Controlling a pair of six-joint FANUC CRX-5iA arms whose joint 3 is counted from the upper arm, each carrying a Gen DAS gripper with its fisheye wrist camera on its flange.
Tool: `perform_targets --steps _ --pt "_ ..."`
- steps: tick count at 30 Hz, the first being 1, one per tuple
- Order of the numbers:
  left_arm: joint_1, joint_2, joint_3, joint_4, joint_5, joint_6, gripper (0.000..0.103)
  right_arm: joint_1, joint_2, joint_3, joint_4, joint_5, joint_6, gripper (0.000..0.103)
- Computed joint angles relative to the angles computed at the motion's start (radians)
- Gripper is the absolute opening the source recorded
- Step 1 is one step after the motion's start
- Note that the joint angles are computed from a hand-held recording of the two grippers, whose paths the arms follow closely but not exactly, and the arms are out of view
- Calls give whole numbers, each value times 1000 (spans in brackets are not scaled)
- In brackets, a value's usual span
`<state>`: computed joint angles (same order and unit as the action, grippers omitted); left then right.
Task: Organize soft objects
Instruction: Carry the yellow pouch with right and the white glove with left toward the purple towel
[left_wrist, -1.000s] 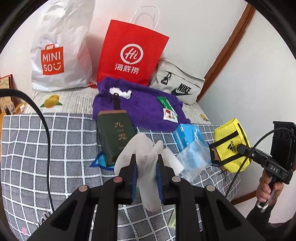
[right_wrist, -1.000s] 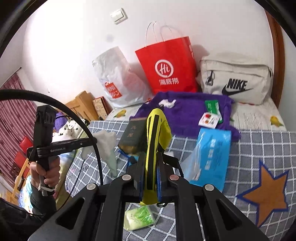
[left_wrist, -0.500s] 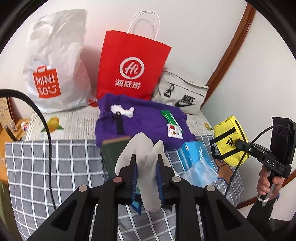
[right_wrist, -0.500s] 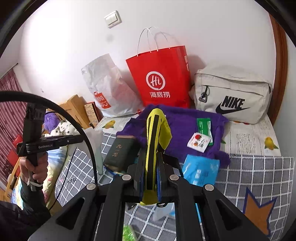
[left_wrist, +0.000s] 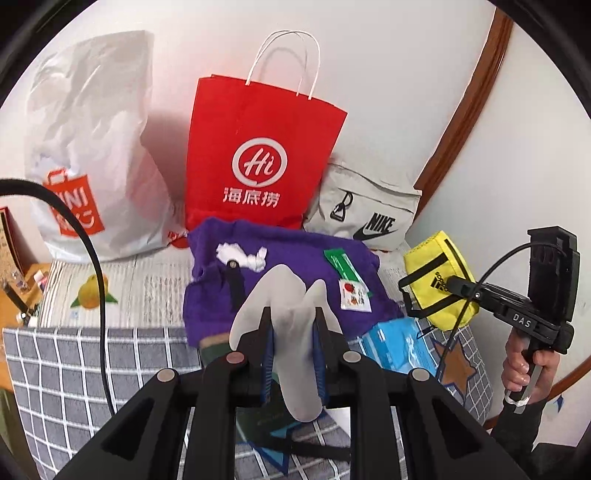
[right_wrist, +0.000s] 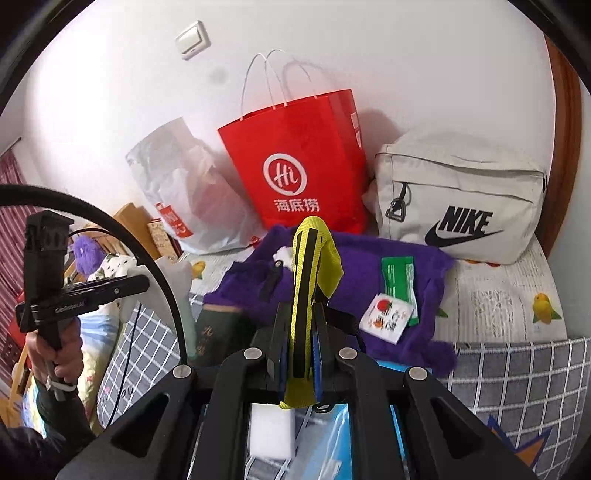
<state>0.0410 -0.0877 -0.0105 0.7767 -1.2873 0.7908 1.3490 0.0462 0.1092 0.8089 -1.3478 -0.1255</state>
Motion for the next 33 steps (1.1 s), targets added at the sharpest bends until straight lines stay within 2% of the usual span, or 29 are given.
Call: perform_targets --steps 9,12,16,22,26,28,29,30,33 --pt "-69 109 115 -29 54 67 18 -110 -2 -35 -23 107 15 10" --pt "-90 147 154 -34 70 84 18 -152 8 -34 -50 141 42 10" --pt "-119 195 191 -43 99 112 18 -220 3 -59 -136 242 71 10" --pt "-159 277 258 -67 106 155 18 -291 13 -72 -208 293 111 10" --pt "-168 308 250 -40 115 154 18 -346 14 -95 -262 383 149 10" --pt "-172 323 244 -28 115 142 18 -372 31 -79 -312 376 175 10" --pt "-176 337 256 -35 107 147 18 -382 32 -82 -331 385 179 10" --pt "-179 365 306 -70 59 190 18 -389 27 -94 -345 408 179 10" --pt "-184 382 317 -59 58 186 18 -410 7 -137 -387 480 162 10"
